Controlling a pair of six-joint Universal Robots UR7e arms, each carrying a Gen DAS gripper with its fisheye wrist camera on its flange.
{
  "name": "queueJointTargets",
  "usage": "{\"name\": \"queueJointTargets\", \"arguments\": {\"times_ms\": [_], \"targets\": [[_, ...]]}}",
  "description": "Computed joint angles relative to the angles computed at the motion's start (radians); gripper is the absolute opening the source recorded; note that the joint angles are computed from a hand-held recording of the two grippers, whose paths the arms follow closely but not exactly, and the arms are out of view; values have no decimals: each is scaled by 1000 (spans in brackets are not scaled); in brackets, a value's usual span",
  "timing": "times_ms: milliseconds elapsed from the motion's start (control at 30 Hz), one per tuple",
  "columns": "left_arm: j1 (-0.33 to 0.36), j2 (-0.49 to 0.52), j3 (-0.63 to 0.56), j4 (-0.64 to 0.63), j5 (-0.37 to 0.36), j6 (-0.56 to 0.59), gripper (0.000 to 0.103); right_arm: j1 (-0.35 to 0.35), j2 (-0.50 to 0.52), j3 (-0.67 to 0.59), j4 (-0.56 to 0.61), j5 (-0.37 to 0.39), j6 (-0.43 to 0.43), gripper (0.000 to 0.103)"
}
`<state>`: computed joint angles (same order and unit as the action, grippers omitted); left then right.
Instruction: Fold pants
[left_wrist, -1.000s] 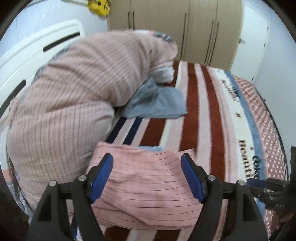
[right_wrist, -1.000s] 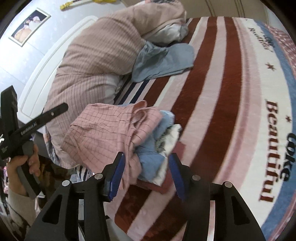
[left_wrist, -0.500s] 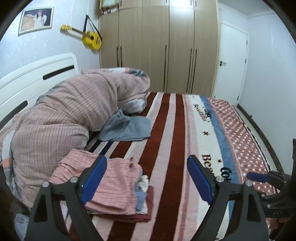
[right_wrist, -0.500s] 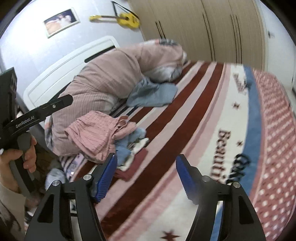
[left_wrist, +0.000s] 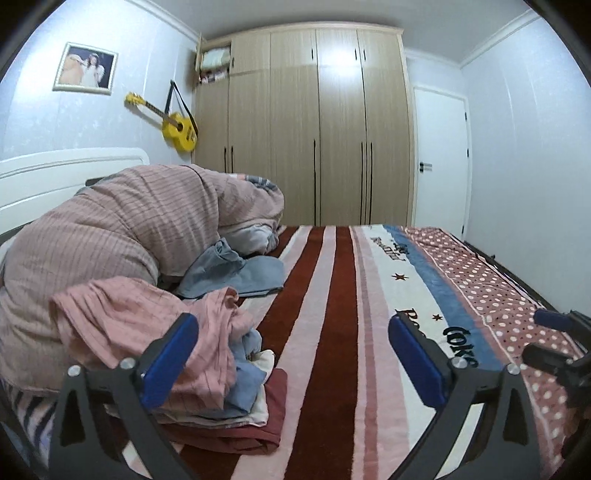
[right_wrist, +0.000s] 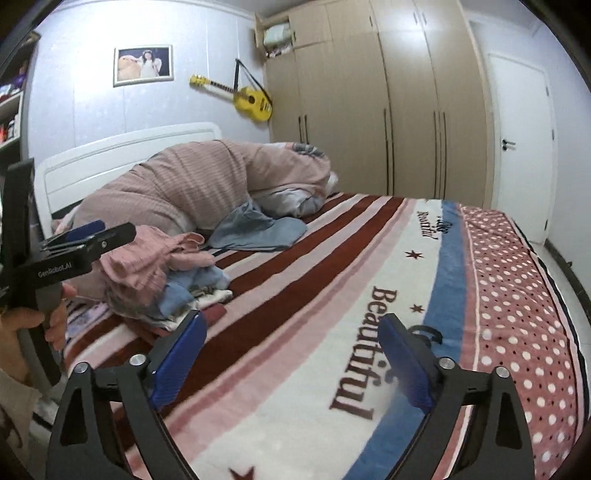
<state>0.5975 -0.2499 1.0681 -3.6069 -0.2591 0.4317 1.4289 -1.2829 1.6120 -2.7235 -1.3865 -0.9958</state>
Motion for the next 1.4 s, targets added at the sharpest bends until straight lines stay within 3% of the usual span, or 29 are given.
{"name": "queueJointTargets", "arguments": {"times_ms": [133, 233, 367, 1000, 1300, 1400], "targets": [[3, 52, -23, -196, -17, 181, 102, -56, -21, 83, -113, 84, -56, 102], [-3, 58, -6, -231, -21, 188, 102, -79, -26, 116, -168, 118, -71, 102], [-17, 83, -35, -331, -24, 299, 102, -93, -36, 132, -156, 146, -79, 102], [-35, 68, 14, -345, -34, 251, 102, -118, -80, 188, -203, 169, -95, 102], [-48, 78, 10, -321, -3, 219, 102, -128, -110, 210, -203, 163, -94, 102], [-57, 100, -31, -385, 14, 311, 102, -129, -122, 223, -209, 164, -101, 102]]}}
